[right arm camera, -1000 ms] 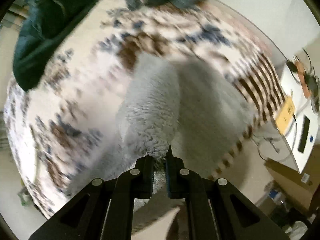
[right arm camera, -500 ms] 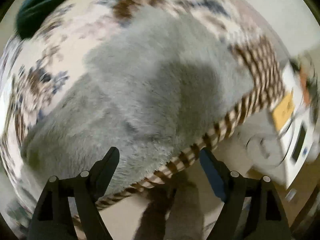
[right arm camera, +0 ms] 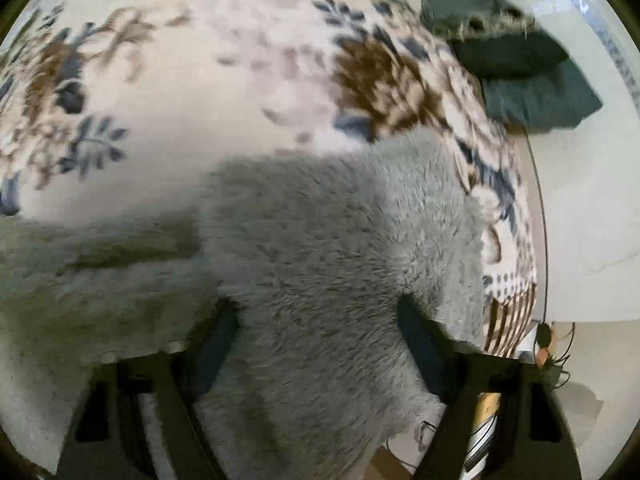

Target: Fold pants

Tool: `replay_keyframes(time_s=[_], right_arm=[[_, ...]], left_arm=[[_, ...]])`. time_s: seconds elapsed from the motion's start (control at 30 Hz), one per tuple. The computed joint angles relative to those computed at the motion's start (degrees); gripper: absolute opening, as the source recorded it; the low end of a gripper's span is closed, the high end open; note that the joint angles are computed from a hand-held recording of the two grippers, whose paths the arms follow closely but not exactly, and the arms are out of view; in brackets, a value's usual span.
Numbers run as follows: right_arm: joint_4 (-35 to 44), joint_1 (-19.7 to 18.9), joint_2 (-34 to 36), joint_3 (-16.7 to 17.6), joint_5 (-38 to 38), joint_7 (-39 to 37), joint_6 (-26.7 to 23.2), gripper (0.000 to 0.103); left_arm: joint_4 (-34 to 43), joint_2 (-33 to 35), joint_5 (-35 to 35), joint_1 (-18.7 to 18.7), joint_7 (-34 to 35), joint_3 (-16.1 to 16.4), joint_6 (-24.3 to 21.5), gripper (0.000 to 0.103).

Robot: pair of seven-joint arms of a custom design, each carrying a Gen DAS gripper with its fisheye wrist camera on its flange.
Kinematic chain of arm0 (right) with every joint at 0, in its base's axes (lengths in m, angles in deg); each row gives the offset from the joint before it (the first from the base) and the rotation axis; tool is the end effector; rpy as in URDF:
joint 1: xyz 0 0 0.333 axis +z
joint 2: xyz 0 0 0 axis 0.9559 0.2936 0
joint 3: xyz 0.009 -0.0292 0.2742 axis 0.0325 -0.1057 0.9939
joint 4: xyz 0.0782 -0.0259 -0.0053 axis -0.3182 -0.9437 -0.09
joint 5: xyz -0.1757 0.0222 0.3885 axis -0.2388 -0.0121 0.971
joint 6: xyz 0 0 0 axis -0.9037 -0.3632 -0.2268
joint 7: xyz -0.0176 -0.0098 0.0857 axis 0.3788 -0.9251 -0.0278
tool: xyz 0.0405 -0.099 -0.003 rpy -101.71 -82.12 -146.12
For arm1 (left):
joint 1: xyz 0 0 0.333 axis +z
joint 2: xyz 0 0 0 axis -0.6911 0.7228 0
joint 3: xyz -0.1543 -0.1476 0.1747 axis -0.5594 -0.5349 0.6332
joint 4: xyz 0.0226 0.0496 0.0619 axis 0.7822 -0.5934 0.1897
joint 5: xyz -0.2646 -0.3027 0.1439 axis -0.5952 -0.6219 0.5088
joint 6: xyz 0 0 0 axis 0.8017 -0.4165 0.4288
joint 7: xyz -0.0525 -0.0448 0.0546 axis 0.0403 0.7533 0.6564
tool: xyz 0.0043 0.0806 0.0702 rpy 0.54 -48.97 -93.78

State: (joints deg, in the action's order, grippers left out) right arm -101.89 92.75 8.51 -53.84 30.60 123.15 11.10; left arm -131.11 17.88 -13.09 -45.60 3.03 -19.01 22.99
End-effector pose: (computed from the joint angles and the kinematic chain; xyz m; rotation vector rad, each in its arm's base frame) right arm 0.6264 0.1988 0.4761 1.9739 -2.1471 0.3965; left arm 0.4470 -0.0535 0.6150 -2.7321 1.1020 -0.3133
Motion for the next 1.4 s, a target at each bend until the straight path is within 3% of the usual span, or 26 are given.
replay_keyframes(time_s=[0.03,0.27,0.37,0.43,0.5,0.63,0.77,0.9,0.97,1.03,1.07,1.1,1.17,1.23,1.4], right_arm=[[-2.07,-0.72,-1.77,-0.48,0.89,1.16,0.97,0.011],[-28.78,-10.4,-29.85,-3.0,8.93,14.2,19.56,0.011],[-40.02,-15.0,-39.98,-5.29,13.88,16.28,23.7,0.013],[-44.3,-17.38,-42.33,-7.23,17.74,14.94,20.91,0.024],[-44.63,-19.69,-41.58,-7.9,19.71,14.28,14.45,0.043],[-45.62,-24.17,-44.71,-6.23,21.41,16.73,12.45,0.049],[-40.54,-24.51,-41.02,-4.8,27.21,13.52,16.26,0.059],[-31.21,-20.83,-27.05,-6.59,40.25,9.13,19.45,0.059],[-26.0,-20.44,-19.76,-5.9,41.99,9.53,19.12,0.059],[-20.18,-20.16,-13.06,-5.24,41.12,10.16,15.14,0.059],[-18.93,-19.97,-11.3,-4.95,39.53,11.26,14.2,0.057],[-18.09,-19.75,-10.32,-4.73,38.04,11.8,13.67,0.038],[-17.66,-18.9,-10.1,-4.32,33.31,12.86,14.37,0.008],[-17.77,-18.22,-10.98,-3.97,30.17,13.11,15.52,0.006],[-16.8,-17.45,-12.76,-3.59,26.14,12.87,18.21,0.005]], left_arm=[[0.66,0.66,0.14,-0.18,-0.29,-0.52,-0.43,0.075],[7.5,6.68,-0.64,-2.51,-3.71,-3.1,-1.26,0.075],[11.06,10.18,-0.82,-3.82,-5.15,-4.29,-0.88,0.075],[13.89,13.06,-0.85,-4.78,-5.62,-5.02,-0.87,0.075],[17.21,16.37,-1.19,-5.86,-5.82,-5.68,-0.93,0.075],[24.58,23.32,-1.32,-8.09,-5.41,-7.15,-1.67,0.075],[33.69,32.14,-4.19,-9.74,-5.81,-7.75,-3.47,0.075],[39.45,39.48,-9.99,-10.09,-7.0,-7.77,-1.95,0.075],[41.75,43.17,-12.86,-9.82,-7.7,-7.83,-0.21,0.075],[42.74,45.2,-13.05,-9.97,-8.63,-7.97,1.74,0.074],[43.58,46.7,-13.17,-9.96,-9.09,-7.98,2.3,0.061],[43.4,46.98,-13.3,-9.87,-9.35,-8.01,2.91,0.034],[43.53,48.03,-13.13,-9.68,-9.64,-7.94,4.07,0.011],[42.85,47.51,-12.03,-9.59,-9.77,-7.78,5.29,0.003],[44.93,47.66,-8.68,-9.75,-8.57,-7.59,8.38,0.002]])
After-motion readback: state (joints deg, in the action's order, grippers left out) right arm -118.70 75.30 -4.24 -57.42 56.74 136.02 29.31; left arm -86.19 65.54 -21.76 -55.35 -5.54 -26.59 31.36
